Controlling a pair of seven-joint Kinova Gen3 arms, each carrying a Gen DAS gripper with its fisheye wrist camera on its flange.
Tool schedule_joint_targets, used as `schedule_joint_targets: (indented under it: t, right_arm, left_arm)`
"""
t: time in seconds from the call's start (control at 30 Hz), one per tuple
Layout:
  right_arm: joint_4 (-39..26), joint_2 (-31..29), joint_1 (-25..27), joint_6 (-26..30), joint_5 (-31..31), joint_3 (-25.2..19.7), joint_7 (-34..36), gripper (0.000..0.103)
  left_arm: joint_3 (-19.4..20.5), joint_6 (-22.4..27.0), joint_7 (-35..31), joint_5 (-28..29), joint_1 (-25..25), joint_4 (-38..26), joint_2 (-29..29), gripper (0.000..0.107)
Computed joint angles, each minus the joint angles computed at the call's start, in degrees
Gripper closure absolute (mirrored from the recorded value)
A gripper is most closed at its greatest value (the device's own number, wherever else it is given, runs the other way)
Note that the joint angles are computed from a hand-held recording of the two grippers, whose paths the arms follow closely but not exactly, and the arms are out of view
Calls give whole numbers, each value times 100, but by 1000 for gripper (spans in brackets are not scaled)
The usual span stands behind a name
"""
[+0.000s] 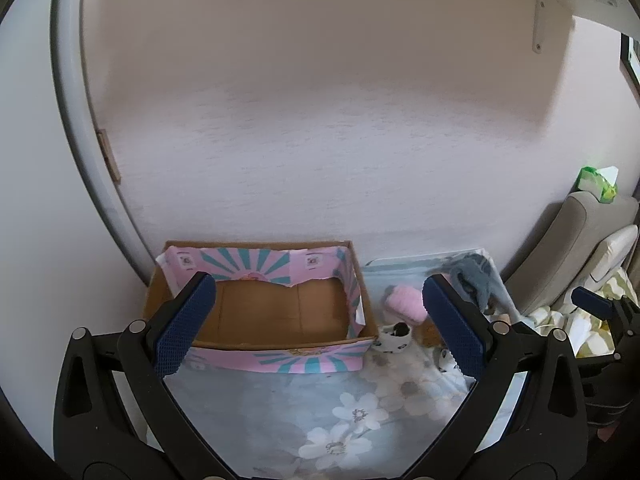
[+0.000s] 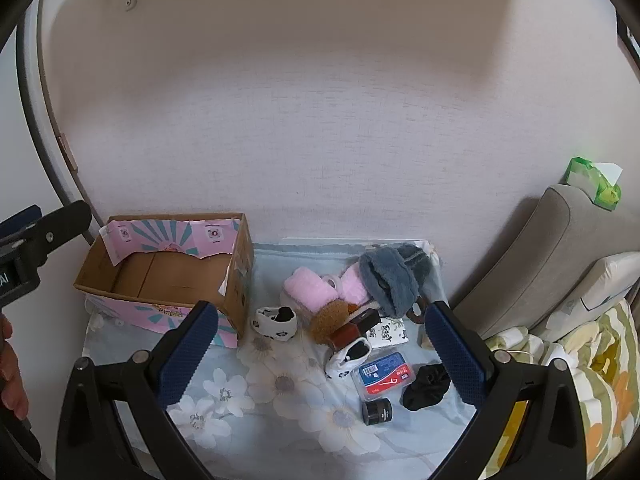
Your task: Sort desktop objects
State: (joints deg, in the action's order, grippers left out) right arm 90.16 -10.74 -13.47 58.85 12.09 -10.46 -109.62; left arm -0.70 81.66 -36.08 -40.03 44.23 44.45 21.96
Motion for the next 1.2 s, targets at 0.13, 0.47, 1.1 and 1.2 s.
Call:
schedule_joint_targets:
  t: [0.13, 0.47, 1.1, 1.2]
  right_arm:
    - [-34, -14, -9, 16, -133, 55, 70, 0]
    - [-14, -95, 66, -76, -58, -13, -4, 0]
    - [68, -212, 88, -203, -315, 47, 174, 0]
    - [39, -196, 98, -165, -251, -10, 163, 0]
  left_arm:
    - [67, -219, 171, -19, -51, 420, -231, 5]
    - [123, -312, -20, -144, 29, 226, -110, 5]
    - [-50, -175, -141, 82, 173, -133, 105, 5]
    - [-58, -103, -127, 46, 200, -172, 132, 5]
